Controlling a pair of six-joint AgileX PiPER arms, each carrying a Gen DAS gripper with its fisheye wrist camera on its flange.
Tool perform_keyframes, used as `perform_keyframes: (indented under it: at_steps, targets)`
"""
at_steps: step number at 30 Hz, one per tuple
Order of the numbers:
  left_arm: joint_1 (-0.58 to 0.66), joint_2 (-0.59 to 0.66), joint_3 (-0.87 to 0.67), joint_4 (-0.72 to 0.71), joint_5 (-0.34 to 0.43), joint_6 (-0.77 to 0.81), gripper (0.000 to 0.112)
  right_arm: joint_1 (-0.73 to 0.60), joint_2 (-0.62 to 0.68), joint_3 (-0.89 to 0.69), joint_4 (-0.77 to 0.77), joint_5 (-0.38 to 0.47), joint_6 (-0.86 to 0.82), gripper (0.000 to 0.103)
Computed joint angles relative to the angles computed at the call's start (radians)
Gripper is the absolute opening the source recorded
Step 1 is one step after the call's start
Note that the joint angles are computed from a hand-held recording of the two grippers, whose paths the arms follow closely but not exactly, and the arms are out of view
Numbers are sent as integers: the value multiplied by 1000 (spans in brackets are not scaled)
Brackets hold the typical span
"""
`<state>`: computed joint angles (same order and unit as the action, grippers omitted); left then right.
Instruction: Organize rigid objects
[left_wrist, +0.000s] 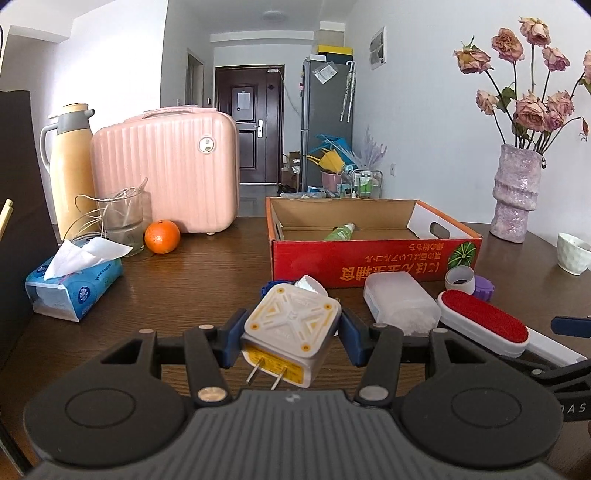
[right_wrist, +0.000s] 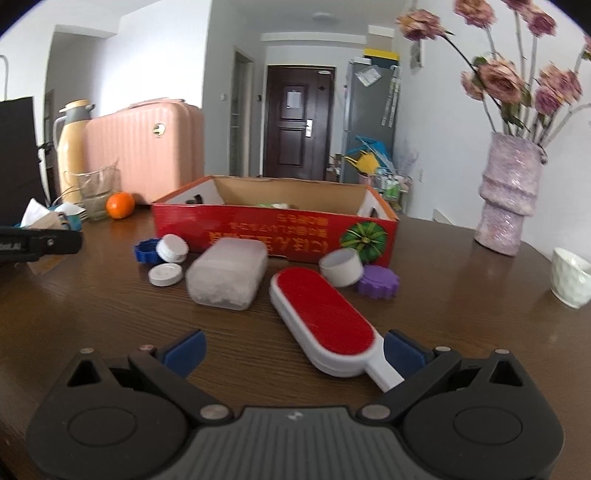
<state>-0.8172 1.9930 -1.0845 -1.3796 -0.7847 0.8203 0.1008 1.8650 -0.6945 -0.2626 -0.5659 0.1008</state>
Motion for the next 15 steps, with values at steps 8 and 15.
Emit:
perform_keyframes:
  at_steps: [8,15]
  targets:
    - [26,-21,29,5,-1,-29,54,104,9,-63,48,44,-64,99]
    - [48,-47,76,32,-11,-69,54,199,56,-164,125,79,-127,96]
